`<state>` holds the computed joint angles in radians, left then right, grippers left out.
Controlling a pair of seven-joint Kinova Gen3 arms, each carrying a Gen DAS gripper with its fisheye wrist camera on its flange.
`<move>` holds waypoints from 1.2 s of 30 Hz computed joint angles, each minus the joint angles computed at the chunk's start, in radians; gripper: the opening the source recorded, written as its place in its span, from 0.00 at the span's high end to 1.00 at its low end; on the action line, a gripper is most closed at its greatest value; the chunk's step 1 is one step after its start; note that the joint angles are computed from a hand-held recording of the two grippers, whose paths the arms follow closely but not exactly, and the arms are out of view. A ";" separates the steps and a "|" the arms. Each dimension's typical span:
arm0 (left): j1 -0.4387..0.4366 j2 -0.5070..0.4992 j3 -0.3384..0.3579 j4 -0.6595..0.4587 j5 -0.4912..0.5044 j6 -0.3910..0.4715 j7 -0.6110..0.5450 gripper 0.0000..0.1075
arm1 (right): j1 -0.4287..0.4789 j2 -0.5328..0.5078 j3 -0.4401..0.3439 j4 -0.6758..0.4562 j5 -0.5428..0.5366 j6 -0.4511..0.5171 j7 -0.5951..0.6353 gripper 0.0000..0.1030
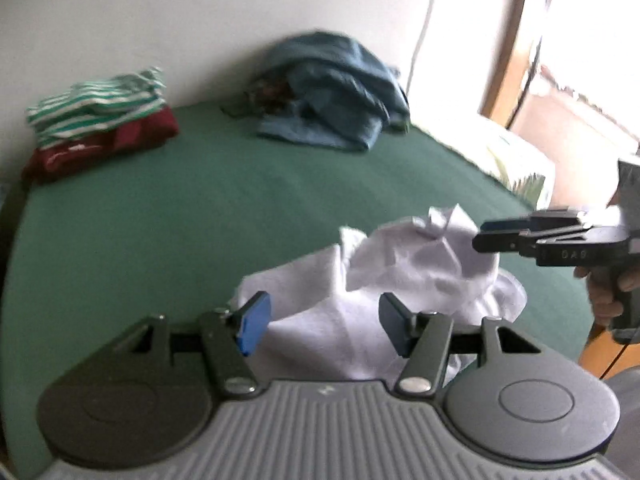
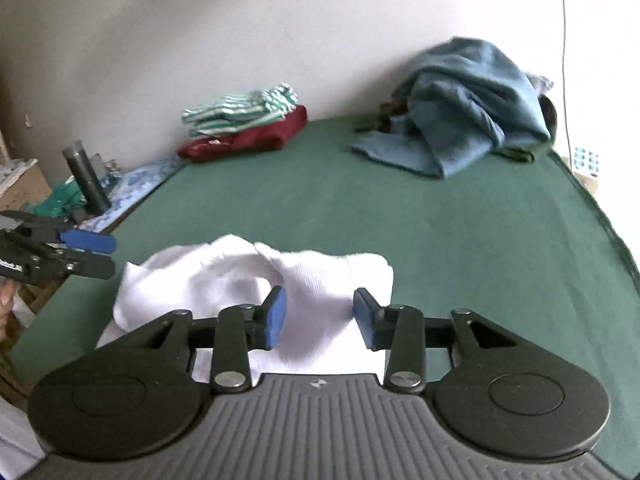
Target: Fold clothes
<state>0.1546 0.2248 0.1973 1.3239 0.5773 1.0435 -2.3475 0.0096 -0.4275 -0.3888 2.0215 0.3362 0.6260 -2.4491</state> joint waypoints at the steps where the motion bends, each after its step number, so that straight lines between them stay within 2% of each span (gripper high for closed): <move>1: 0.016 0.013 0.001 -0.005 -0.022 -0.003 0.016 0.43 | 0.012 0.014 -0.023 -0.006 0.011 0.009 -0.009 0.64; 3: 0.036 0.025 0.000 -0.003 -0.058 -0.010 0.046 0.43 | 0.010 0.026 -0.029 -0.012 0.009 0.029 -0.026 0.89; 6: 0.034 0.026 0.005 0.018 -0.067 -0.017 0.035 0.41 | 0.002 0.003 -0.025 -0.006 0.002 0.046 -0.066 0.91; 8: 0.017 0.021 0.012 0.037 -0.041 -0.017 0.000 0.35 | -0.014 -0.014 -0.014 -0.008 -0.010 0.086 -0.056 0.91; 10: 0.020 0.021 0.011 0.051 -0.047 -0.024 -0.016 0.35 | -0.042 -0.017 0.011 0.000 -0.032 0.099 -0.027 0.88; 11: 0.022 0.022 0.011 0.058 -0.051 -0.028 -0.023 0.35 | -0.035 -0.015 0.003 0.004 -0.026 0.099 -0.027 0.82; 12: 0.021 0.016 0.012 0.069 -0.047 -0.036 -0.033 0.34 | -0.016 -0.005 -0.023 0.000 -0.004 0.110 -0.041 0.68; 14: 0.020 0.011 0.011 0.073 -0.044 -0.036 -0.043 0.34 | 0.022 0.009 -0.075 -0.018 0.044 0.140 -0.094 0.59; 16: 0.020 0.007 0.010 0.075 -0.040 -0.033 -0.047 0.34 | 0.032 -0.010 -0.079 -0.011 0.067 0.116 -0.146 0.59; 18: 0.020 0.007 0.008 0.080 -0.036 -0.037 -0.044 0.33 | 0.065 -0.050 -0.101 0.016 0.107 0.045 -0.192 0.63; 20: 0.025 0.002 0.008 0.091 -0.036 -0.050 -0.044 0.32 | 0.059 -0.046 -0.099 0.017 0.118 0.006 -0.174 0.64; 23: 0.025 -0.003 0.009 0.101 -0.033 -0.055 -0.056 0.32 | 0.044 0.021 -0.109 -0.012 0.118 0.032 -0.125 0.67; 24: 0.023 -0.005 0.009 0.101 -0.031 -0.051 -0.061 0.32 | 0.027 0.045 -0.103 -0.019 0.115 0.052 -0.110 0.75; 27: 0.018 -0.009 0.006 0.100 -0.029 -0.032 -0.071 0.32 | -0.071 0.061 0.004 -0.002 0.029 0.059 -0.056 0.77; 29: 0.024 -0.017 -0.003 0.090 -0.035 -0.015 -0.079 0.32 | -0.097 0.048 0.035 -0.013 0.011 0.083 -0.021 0.76; 32: -0.007 -0.022 0.003 0.067 0.031 -0.002 -0.095 0.32 | -0.045 0.008 0.008 -0.010 0.049 0.037 -0.060 0.75; 36: -0.013 -0.006 0.005 0.034 0.089 -0.001 -0.093 0.28 | 0.055 0.020 -0.058 -0.018 0.115 -0.039 -0.117 0.76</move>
<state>0.1415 0.2186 0.2021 1.3581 0.6665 1.0424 -2.4407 0.0651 -0.4071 -0.4471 2.0030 0.4517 0.5868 -2.5659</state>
